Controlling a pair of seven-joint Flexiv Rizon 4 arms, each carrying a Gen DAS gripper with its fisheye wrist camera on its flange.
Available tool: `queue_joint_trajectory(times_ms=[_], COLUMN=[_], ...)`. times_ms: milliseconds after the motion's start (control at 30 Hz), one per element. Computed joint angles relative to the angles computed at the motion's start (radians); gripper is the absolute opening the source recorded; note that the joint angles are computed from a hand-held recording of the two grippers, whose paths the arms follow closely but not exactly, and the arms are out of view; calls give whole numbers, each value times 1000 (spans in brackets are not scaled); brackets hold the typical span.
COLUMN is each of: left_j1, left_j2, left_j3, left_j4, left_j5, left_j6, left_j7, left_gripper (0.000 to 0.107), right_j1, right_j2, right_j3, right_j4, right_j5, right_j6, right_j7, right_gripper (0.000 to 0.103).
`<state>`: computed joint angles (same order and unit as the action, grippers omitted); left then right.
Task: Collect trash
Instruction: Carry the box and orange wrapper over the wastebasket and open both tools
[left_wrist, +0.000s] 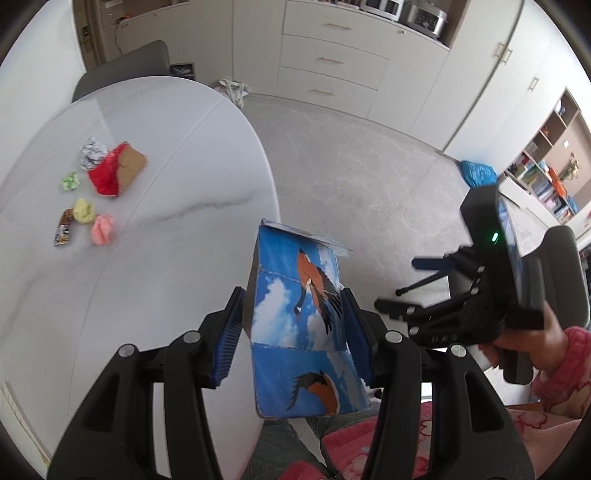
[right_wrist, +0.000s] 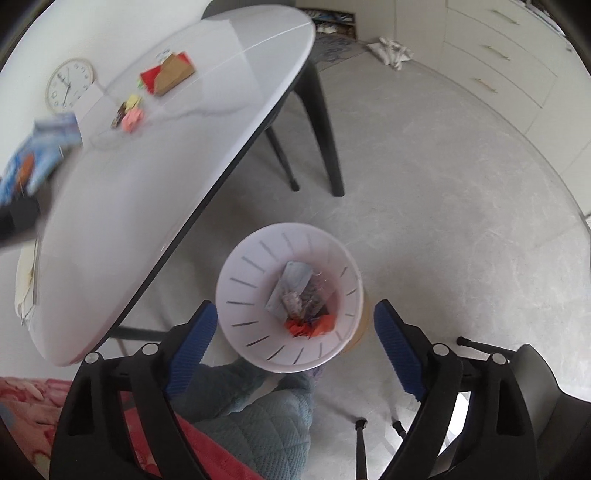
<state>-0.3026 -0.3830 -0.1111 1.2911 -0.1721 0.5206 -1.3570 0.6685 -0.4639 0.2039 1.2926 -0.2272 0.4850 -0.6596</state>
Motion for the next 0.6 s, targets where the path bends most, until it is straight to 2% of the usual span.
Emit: queue_joint_trajectory(times_ms=[233, 333, 400, 500, 600], left_j1=[-24, -30, -34, -40, -41], left_j2=[-37, -42, -42, -37, -33], left_j3=[-9, -9, -7, -5, -1], left_j4=[-31, -39, -41, -42, -41], left_j5=[10, 9, 15, 23, 34], left_j6=[-44, -54, -46, -33, -21], left_j7=[-7, -15, -21, -26, -30], left_gripper=[52, 68, 83, 91, 94], right_j1=[-12, -22, -28, -35, -38], right_j2=[88, 113, 122, 132, 134], right_j3=[-27, -27, -25, -23, -21], right_j4=[83, 107, 115, 122, 120], right_j5=[-82, -111, -125, -142, -155], right_j6=[14, 27, 34, 42, 45], right_j7=[94, 128, 142, 156, 164], right_gripper=[90, 91, 91, 91, 91])
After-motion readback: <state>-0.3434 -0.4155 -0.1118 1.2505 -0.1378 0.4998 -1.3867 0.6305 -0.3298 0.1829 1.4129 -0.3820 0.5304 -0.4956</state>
